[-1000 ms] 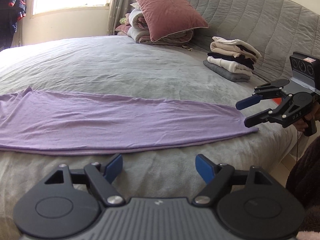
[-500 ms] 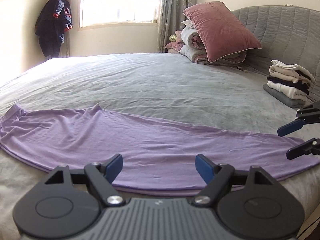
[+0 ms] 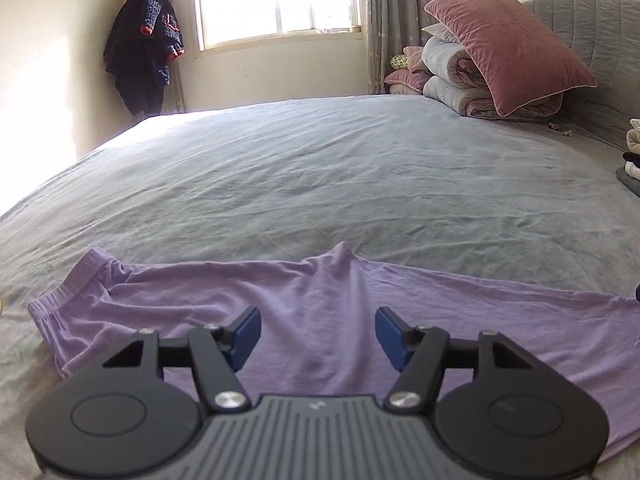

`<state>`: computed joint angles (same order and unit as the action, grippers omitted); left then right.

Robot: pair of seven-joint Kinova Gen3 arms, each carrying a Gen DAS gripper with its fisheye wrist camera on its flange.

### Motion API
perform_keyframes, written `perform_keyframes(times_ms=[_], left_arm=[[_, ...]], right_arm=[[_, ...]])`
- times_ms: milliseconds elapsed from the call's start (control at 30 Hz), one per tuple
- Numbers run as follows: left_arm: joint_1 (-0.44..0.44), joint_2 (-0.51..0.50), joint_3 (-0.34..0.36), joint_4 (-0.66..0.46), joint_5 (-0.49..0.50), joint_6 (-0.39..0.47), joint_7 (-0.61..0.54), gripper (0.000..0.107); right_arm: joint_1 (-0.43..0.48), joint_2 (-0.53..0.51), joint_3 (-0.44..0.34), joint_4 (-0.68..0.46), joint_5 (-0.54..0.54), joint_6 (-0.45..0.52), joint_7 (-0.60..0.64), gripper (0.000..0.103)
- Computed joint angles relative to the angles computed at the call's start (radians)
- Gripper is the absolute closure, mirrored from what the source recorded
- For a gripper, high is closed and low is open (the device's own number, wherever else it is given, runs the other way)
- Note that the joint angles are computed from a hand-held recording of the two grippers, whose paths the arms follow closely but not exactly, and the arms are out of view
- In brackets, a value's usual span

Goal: Fold clothes
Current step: 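Grasp the pants waistband with the left tool and lift it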

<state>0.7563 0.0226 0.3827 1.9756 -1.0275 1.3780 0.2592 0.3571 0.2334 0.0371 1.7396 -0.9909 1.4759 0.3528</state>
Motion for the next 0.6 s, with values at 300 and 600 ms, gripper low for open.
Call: perform_keyframes(times_ms=[300,600], left_arm=[[-0.184,-0.108,-0.072,0.124,0.011,-0.09,-0.134,0.05],[-0.348,-0.283,-0.071,0.305,-0.013,-0.28,0.04,0.051]], right_arm=[[-0.161,-0.07,-0.057,0.048,-0.056,-0.166,-0.112,0.052],[-0.412,-0.063,-0.161,0.05,-0.081,-0.405,-0.222,0.062]])
